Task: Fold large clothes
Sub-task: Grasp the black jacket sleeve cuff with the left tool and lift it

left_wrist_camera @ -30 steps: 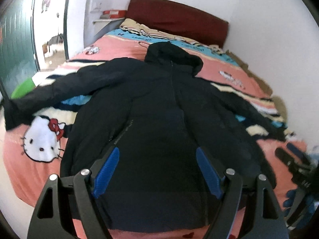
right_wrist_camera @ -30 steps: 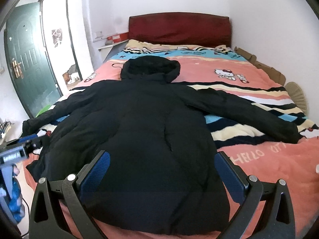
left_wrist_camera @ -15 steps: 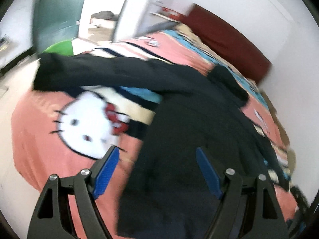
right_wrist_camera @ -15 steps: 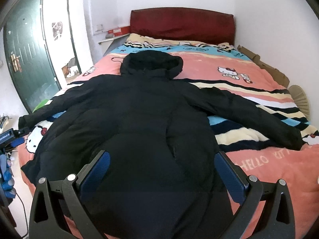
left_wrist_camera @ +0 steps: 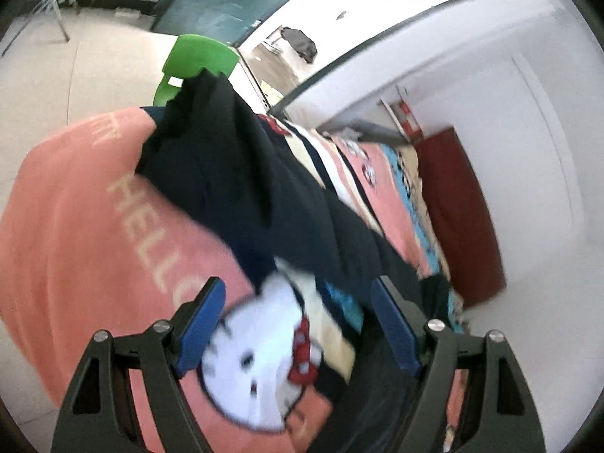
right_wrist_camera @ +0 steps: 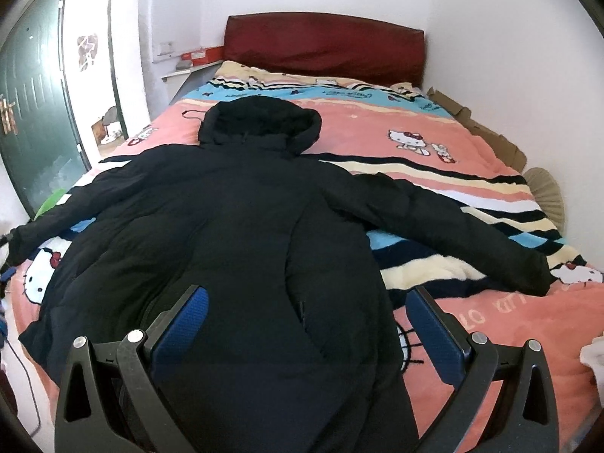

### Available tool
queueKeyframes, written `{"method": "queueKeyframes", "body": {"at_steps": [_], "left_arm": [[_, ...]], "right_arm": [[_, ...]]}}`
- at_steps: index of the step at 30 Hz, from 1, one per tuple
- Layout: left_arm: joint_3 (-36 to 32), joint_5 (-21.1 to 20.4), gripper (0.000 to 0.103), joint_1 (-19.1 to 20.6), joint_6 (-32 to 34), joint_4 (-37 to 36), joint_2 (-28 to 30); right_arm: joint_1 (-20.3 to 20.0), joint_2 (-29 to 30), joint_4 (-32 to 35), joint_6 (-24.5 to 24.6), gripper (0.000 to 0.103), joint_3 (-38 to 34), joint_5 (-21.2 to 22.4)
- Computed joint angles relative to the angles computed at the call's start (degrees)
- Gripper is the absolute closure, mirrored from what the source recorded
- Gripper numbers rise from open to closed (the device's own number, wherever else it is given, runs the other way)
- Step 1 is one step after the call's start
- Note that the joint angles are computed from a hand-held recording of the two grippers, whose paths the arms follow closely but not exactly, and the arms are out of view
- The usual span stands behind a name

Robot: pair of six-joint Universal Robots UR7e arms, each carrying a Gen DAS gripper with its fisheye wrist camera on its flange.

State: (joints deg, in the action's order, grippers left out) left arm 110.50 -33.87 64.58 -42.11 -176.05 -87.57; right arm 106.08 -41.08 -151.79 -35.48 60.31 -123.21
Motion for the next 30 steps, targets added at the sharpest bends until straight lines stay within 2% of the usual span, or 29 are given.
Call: {"method": "queueKeyframes", "body": {"at_steps": [3, 8, 17, 21, 23, 24, 26, 28, 30], "left_arm": [[-1.52, -2.27, 0.024, 3.06, 0.07, -2.33, 0.99], [-1.75, -5.77, 0.024, 7.20, -3.68, -7.61, 2.65], [-3.15, -9.09, 0.026, 10.59, -4.31, -19.88, 5.77], [-4.74, -9.94, 0.028, 11.82, -6.15, -19.77, 6.40], [-5.48, -10.48, 0.033, 12.41, -6.66, -18.86, 6.35], [-5.72, -11.26, 0.041, 12.92, -7.67, -18.73, 6.38], [-5.27, -12.25, 0.064, 13.20, -9.64, -18.79, 6.15], [-5.15, -12.76, 0.074, 13.61, -11.16, -17.92, 6.00], [-5.60, -12.65, 0.079, 13.66, -10.75, -16.84, 5.97]], "right_arm": [[0.39, 0.09, -0.15, 0.01, 0.001, 0.08, -0.97], [1.09, 0.12, -0.70, -0.59, 0.001, 0.10, -2.07], [2.04, -0.73, -3.01, -2.34, 0.001, 0.88, -2.89], [2.22, -1.40, -3.84, -3.05, 0.001, 1.55, -2.99], [2.24, -1.67, -3.97, -3.18, 0.001, 1.75, -3.03], [2.25, -1.82, -4.00, -3.27, 0.001, 1.90, -3.05], [2.25, -2.04, -3.92, -3.41, 0.001, 2.11, -3.08], [2.23, -2.20, -3.77, -3.71, 0.001, 2.28, -3.29], [2.14, -2.44, -3.71, -3.89, 0.001, 2.57, -3.28]]}}
